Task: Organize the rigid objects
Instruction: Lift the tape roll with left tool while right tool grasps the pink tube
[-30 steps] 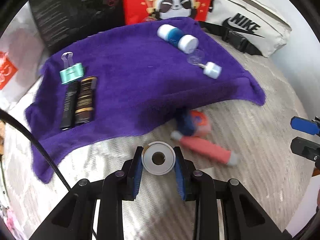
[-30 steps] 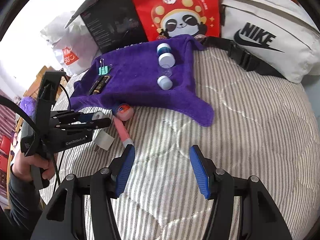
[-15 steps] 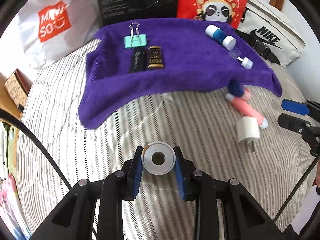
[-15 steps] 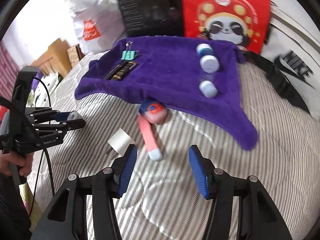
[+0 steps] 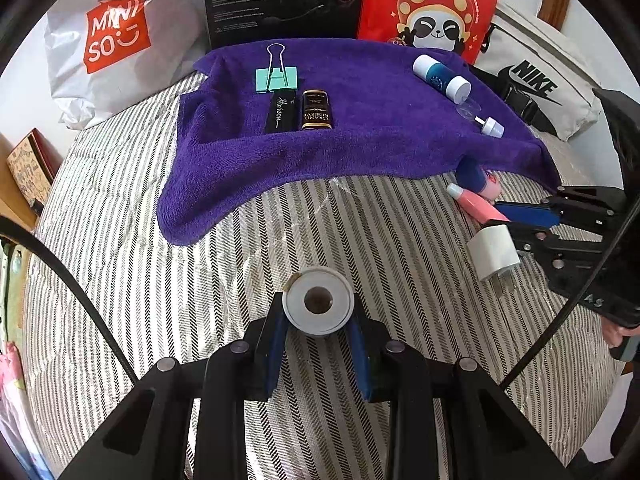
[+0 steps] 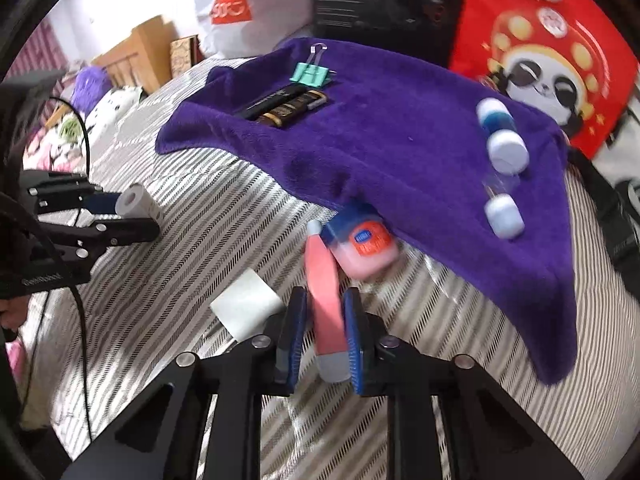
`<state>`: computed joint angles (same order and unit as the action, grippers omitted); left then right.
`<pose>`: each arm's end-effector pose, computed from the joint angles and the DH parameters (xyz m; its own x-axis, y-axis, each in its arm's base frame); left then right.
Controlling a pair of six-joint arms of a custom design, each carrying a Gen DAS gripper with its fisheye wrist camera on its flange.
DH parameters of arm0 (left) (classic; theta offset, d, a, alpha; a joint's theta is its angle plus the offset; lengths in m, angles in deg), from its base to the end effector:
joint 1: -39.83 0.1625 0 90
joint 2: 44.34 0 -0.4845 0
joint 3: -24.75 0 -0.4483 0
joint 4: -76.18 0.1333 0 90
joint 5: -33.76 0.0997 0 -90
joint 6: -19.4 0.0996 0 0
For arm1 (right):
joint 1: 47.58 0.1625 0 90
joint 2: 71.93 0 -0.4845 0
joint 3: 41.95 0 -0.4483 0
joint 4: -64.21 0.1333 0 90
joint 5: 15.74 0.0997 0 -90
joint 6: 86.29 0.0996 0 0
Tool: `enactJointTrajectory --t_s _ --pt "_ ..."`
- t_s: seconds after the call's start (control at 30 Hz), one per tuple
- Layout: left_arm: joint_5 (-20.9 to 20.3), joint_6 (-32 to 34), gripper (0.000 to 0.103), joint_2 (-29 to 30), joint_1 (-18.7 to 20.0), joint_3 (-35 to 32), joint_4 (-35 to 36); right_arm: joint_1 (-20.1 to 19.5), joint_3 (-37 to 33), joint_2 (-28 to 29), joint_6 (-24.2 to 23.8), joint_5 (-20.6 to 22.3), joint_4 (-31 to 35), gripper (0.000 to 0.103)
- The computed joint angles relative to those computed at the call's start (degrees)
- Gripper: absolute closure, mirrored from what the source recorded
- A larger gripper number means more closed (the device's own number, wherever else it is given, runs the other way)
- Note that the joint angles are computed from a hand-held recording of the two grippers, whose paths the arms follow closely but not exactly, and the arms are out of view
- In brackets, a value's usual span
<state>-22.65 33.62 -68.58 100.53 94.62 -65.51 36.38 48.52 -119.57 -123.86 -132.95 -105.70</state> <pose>-0.2581 -0.8450 -0.0310 -0.6124 0.5588 -0.5592 0.6572 0.7530 0.0328 0.0043 -0.7930 0.2052 -0.7292 -0.1923 0.6568 -0.4550 0.8531 -0.2555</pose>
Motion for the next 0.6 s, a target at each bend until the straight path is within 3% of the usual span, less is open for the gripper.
enactJointTrajectory --t_s 0.1,0.23,0.47,0.6 --pt "-0.8 0.1 0.075 -0.4 0.2 0.4 -0.6 0.2 -0.3 0.1 0.0 -0.5 0.4 0.087" --pt "-2.4 -0.7 0.075 -0.8 0.7 0.6 -0.7 -0.1 0.7 -1.7 4.9 -1.2 3.5 0.087" --pt "0.3 0.7 0.075 -0.3 -0.1 1.3 -2.6 -1.6 6.7 -6.1 12.9 -5.0 -0.5 0.087" --pt "-0.1 -0.3 0.075 -0.4 0.0 2.2 -5.2 -1.9 7.6 -6.5 13.0 -4.6 -1.7 0.087"
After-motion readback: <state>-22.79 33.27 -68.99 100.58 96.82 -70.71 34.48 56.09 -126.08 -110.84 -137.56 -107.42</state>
